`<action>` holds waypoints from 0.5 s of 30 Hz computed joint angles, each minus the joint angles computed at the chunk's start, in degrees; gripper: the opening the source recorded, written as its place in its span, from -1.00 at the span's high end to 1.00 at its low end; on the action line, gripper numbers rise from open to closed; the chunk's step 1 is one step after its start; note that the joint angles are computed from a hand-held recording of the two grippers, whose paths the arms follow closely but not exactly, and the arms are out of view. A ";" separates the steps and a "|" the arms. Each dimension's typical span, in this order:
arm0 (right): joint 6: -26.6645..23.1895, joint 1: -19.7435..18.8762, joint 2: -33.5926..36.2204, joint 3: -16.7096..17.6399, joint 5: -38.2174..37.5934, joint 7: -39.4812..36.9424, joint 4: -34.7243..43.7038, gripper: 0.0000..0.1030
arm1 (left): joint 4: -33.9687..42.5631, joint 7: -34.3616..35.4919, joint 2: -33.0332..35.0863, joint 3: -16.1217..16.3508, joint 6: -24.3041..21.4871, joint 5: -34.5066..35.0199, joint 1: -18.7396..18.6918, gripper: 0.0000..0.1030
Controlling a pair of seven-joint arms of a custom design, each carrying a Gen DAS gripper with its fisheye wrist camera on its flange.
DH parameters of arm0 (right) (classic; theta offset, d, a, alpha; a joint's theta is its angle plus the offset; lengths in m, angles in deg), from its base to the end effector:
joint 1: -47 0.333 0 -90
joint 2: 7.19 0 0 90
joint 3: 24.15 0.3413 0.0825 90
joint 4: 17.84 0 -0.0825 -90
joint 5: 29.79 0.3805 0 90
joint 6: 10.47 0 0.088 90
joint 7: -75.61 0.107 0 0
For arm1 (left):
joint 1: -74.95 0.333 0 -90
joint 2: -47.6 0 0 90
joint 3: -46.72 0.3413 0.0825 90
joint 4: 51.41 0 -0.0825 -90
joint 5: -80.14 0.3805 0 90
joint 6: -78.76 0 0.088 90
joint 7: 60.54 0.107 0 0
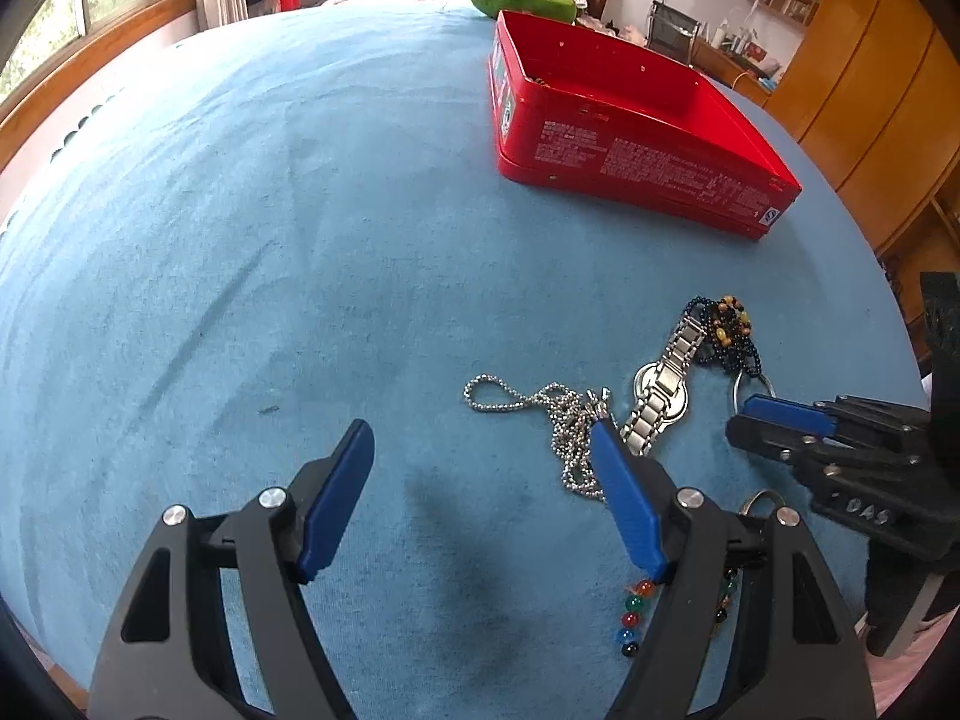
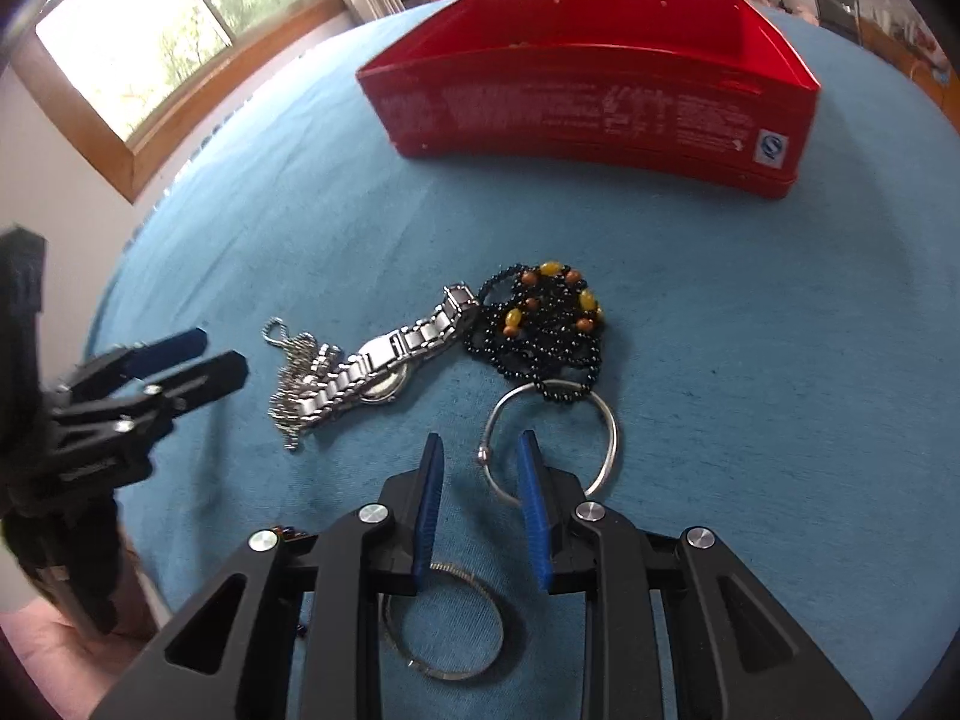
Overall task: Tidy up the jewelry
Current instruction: 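Withdraw both tools from the red box back to the remaining jewelry, then lower left tool onto the silver chain and close on it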
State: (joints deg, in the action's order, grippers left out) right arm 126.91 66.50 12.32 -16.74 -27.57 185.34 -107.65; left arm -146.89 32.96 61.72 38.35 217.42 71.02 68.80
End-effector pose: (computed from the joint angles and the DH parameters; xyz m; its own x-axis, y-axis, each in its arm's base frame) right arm 0.6351 0.3075 0.5278 0.1342 -0.9630 -0.2338 -0.9090 -0.0257 -0.4160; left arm 0.6585 -0.1605 0.5448 -0.2439 -0.9573 0.1551 -0.8631 0.1413 -0.4848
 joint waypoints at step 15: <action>4.40 -1.69 -5.11 -0.10 1.75 -0.01 -7.80 0.90 | 8.70 -0.35 5.22 -0.65 -11.14 -3.49 0.24 -0.24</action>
State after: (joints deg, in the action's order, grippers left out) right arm 131.32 64.80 7.21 -16.84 -25.82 185.32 -115.45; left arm -138.19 32.61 66.93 37.70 206.28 67.54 69.04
